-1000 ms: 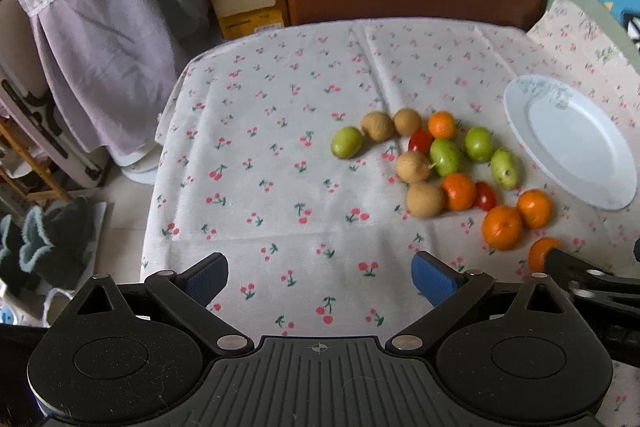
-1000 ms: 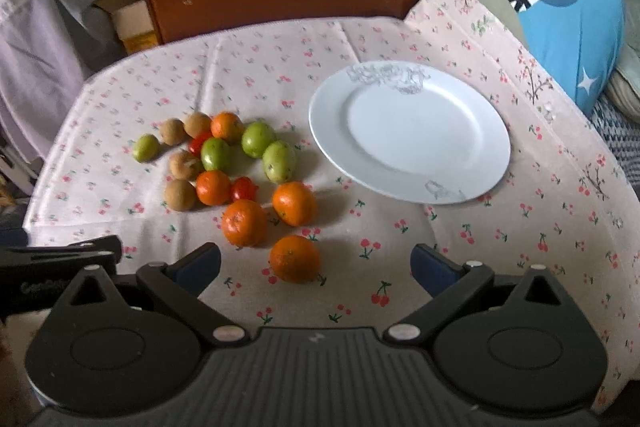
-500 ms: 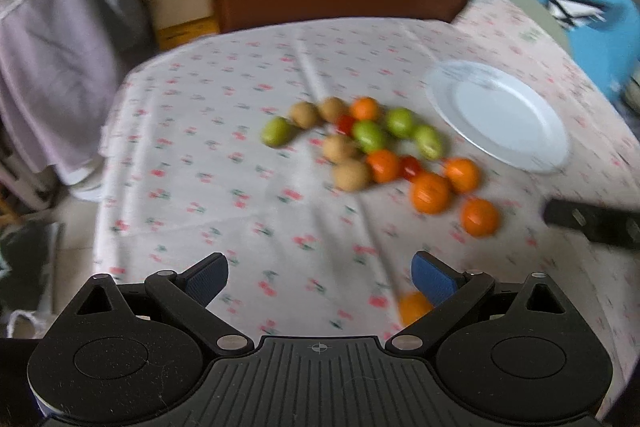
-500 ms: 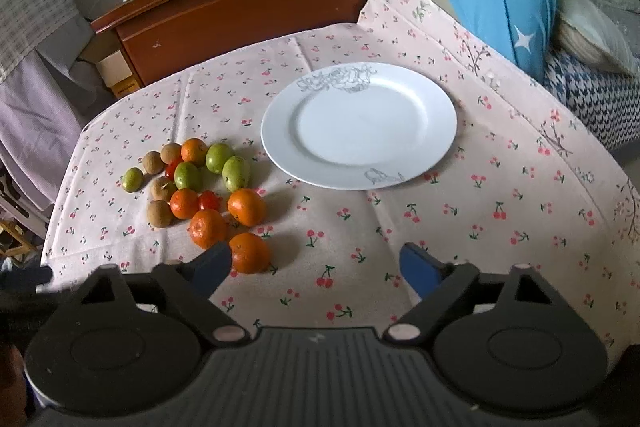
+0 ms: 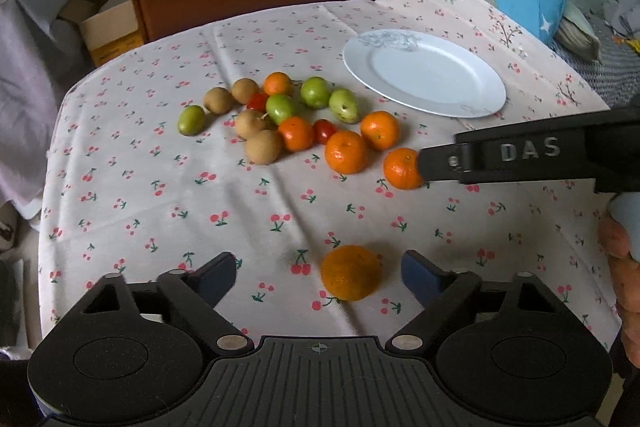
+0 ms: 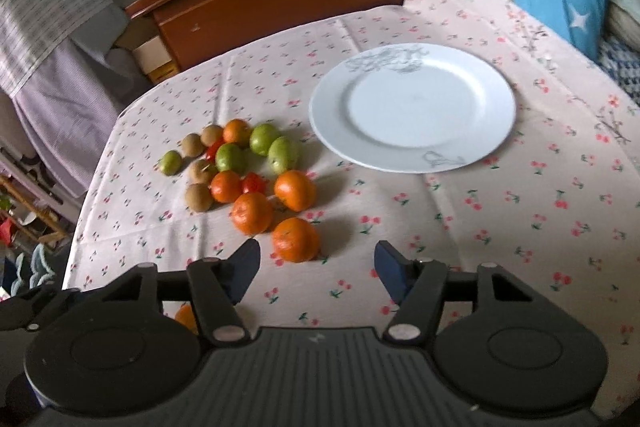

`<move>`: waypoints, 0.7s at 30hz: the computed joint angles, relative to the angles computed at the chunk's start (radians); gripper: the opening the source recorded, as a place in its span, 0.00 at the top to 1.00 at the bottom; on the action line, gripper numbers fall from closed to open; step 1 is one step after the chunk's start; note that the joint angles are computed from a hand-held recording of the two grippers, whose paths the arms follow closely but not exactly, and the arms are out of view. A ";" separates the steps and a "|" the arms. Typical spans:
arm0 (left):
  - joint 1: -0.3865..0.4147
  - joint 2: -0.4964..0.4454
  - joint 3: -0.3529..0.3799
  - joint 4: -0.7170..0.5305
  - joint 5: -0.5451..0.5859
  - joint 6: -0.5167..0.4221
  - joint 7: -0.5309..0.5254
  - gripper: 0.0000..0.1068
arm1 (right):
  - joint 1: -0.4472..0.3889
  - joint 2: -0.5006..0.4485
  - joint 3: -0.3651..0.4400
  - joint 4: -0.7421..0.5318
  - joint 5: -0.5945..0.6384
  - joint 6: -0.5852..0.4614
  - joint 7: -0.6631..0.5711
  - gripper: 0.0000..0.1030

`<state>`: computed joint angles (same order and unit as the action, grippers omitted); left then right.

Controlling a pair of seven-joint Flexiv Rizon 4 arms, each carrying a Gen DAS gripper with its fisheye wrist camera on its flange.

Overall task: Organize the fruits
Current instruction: 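Close the left gripper on a tangerine while the right gripper grasps another tangerine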

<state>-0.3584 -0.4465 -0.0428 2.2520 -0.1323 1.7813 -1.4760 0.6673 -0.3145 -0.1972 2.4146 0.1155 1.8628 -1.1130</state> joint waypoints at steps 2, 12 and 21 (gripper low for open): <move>0.052 -0.001 -0.053 0.010 0.014 0.012 -0.001 0.23 | -0.027 -0.009 0.027 -0.007 -0.014 0.000 -0.003 0.41; -0.055 -0.050 0.039 -0.012 -0.009 0.051 0.030 0.45 | -0.113 -0.068 0.113 -0.053 -0.067 0.019 -0.023 0.55; 0.015 -0.062 -0.034 -0.002 0.015 0.096 0.035 0.65 | -0.023 -0.113 0.034 -0.069 -0.048 0.022 -0.061 0.69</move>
